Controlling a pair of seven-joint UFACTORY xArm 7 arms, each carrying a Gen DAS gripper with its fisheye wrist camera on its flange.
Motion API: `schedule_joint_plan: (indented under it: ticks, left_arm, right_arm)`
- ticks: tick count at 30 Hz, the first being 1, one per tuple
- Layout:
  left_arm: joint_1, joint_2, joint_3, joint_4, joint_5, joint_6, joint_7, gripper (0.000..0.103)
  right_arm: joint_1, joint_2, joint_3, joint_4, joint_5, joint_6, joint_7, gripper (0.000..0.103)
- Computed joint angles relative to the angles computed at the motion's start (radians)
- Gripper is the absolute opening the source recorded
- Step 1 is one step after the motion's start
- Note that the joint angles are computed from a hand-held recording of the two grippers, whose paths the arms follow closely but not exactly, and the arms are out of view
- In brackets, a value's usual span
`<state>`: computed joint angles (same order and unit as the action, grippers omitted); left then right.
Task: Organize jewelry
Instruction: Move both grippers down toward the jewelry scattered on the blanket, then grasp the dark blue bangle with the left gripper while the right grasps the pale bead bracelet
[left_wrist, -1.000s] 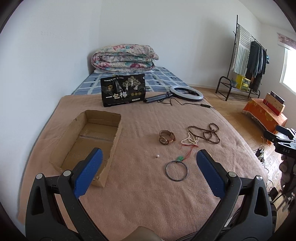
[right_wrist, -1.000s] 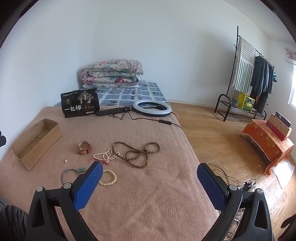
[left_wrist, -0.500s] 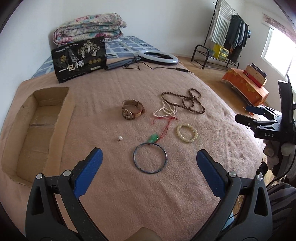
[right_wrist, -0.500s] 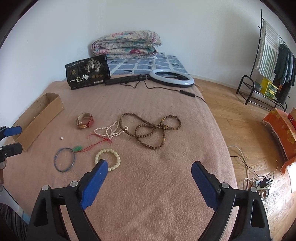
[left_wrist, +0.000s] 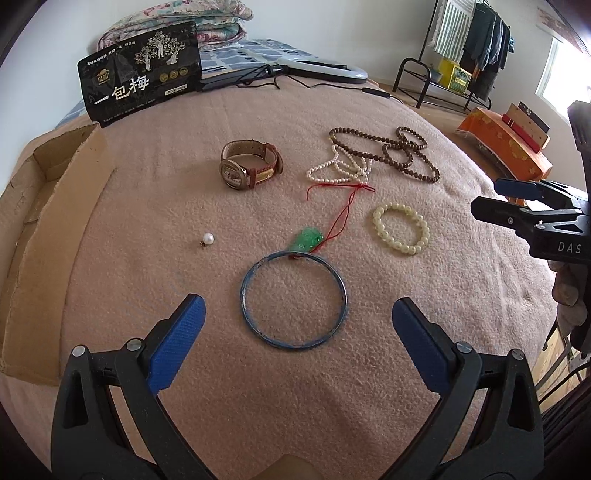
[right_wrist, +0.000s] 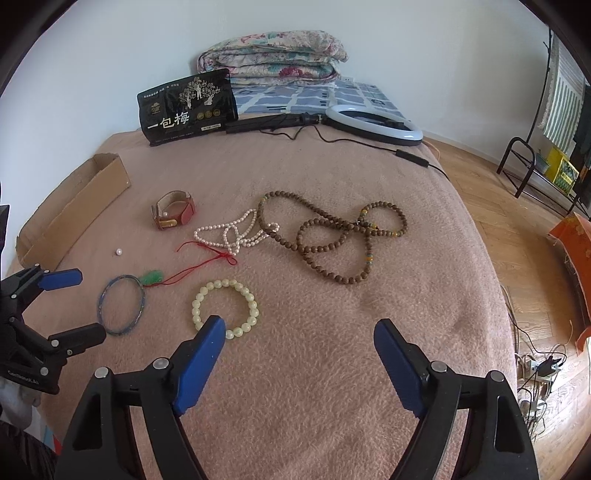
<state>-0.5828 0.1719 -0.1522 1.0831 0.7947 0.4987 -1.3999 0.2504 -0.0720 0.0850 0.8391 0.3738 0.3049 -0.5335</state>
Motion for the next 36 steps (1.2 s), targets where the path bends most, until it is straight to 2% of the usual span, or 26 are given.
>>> schedule_joint_plan:
  ticks: [3,6,9,11,14,24,29,34,36]
  left_arm:
    - [-0.014,0.027,0.005,0.027,0.021,0.038,-0.013,0.103]
    - [-0.017,0.043,0.012,0.040,0.017,0.057,-0.029,0.103]
    - [-0.022,0.057,0.017,0.053,0.010,0.087,-0.035,0.097]
    - [-0.024,0.067,0.017,0.061,0.001,0.103,-0.025,0.097]
    - [-0.028,0.077,0.023,0.065,-0.002,0.109,-0.022,0.097]
    - [-0.033,0.097,0.034,0.075,-0.012,0.086,-0.002,0.097]
    - [-0.043,0.108,0.047,0.081,-0.001,0.085,-0.017,0.097]
    - [-0.045,0.089,0.050,0.060,0.029,0.075,-0.056,0.076]
    - [-0.038,0.083,0.047,0.052,0.032,0.062,-0.060,0.074]
  right_arm:
    - [0.001,0.032,0.004,0.027,0.016,0.024,-0.003,0.076]
    - [-0.006,0.055,0.011,0.049,0.025,0.043,0.003,0.074]
    - [-0.013,0.077,0.019,0.068,0.026,0.053,0.013,0.072]
    - [-0.018,0.092,0.025,0.083,0.035,0.063,0.011,0.072]
    - [-0.023,0.113,0.033,0.101,0.031,0.080,0.015,0.066]
    - [-0.032,0.156,0.053,0.134,0.001,0.099,0.040,0.063]
    - [-0.037,0.178,0.058,0.161,-0.006,0.125,0.054,0.056]
    - [-0.039,0.200,0.062,0.184,-0.022,0.144,0.071,0.052]
    - [-0.038,0.212,0.063,0.196,-0.032,0.154,0.083,0.051]
